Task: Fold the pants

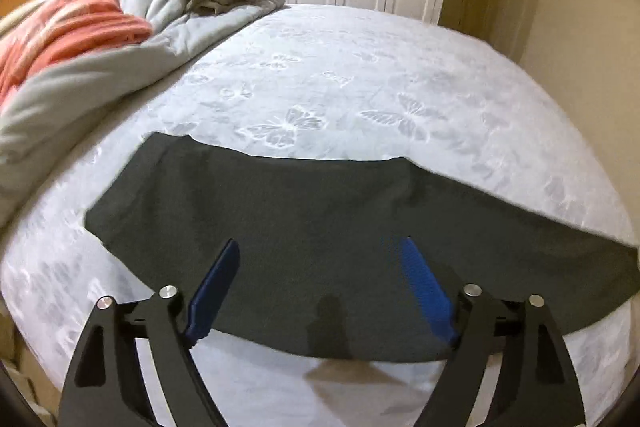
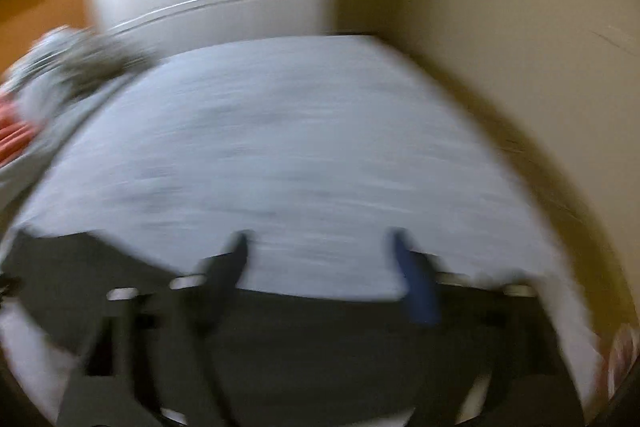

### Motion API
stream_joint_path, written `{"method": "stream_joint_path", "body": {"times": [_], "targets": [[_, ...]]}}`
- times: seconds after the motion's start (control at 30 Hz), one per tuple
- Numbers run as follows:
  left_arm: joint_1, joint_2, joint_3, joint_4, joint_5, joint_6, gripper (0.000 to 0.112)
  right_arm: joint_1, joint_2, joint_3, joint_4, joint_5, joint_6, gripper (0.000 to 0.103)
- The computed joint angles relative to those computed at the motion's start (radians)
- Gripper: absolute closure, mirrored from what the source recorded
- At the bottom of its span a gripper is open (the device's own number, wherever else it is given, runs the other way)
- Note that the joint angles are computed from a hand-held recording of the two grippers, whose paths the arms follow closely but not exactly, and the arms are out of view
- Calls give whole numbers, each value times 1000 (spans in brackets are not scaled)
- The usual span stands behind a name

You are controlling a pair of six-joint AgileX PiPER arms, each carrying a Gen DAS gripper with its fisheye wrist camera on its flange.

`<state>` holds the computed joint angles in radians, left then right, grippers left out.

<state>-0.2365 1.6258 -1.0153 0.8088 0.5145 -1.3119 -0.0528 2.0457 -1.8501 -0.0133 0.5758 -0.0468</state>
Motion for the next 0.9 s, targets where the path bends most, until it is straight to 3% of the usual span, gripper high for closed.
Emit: {"method": "stream_joint_path", "body": {"times": [0.07, 0.1, 0.13, 0.2, 0.27, 0.43, 0.57, 0.6, 0.63, 0.67, 0.77, 0.83, 0.9], "targets": [[38, 26, -27, -127, -51, 96, 31, -141, 18, 5, 68, 45, -17, 29], [58, 33, -29, -227, -90, 167, 31, -234, 63, -52, 162, 125, -48, 36], [75, 44, -38, -314, -112, 233, 31, -316, 111, -124, 262, 199, -71, 36], [100, 50, -33, -437, -156, 321, 31, -433, 163, -178, 449, 266, -151, 36], [87, 61, -39, -411, -166, 276, 31, -484, 217, -231, 522, 337, -189, 36], [19, 116, -71, -184, -143, 69, 31, -487, 333, -329, 627, 432, -225, 36], [-15, 156, -103, -145, -94, 71, 31, -422, 401, -394, 589, 448, -165, 38], [-13, 157, -103, -160, -95, 90, 31, -408, 409, -403, 566, 447, -150, 60], [-8, 156, -101, -177, -98, 110, 31, -383, 409, -404, 515, 428, -123, 70], [1, 153, -97, -196, -104, 129, 31, -372, 402, -400, 503, 420, -122, 98], [40, 123, -70, -251, -139, 155, 31, -348, 297, -280, 641, 338, -198, 98], [64, 100, -53, -284, -160, 170, 31, -314, 176, -147, 841, 290, -358, 98], [81, 75, -33, -287, -178, 160, 31, -264, 91, -45, 1026, 293, -536, 98]]}}
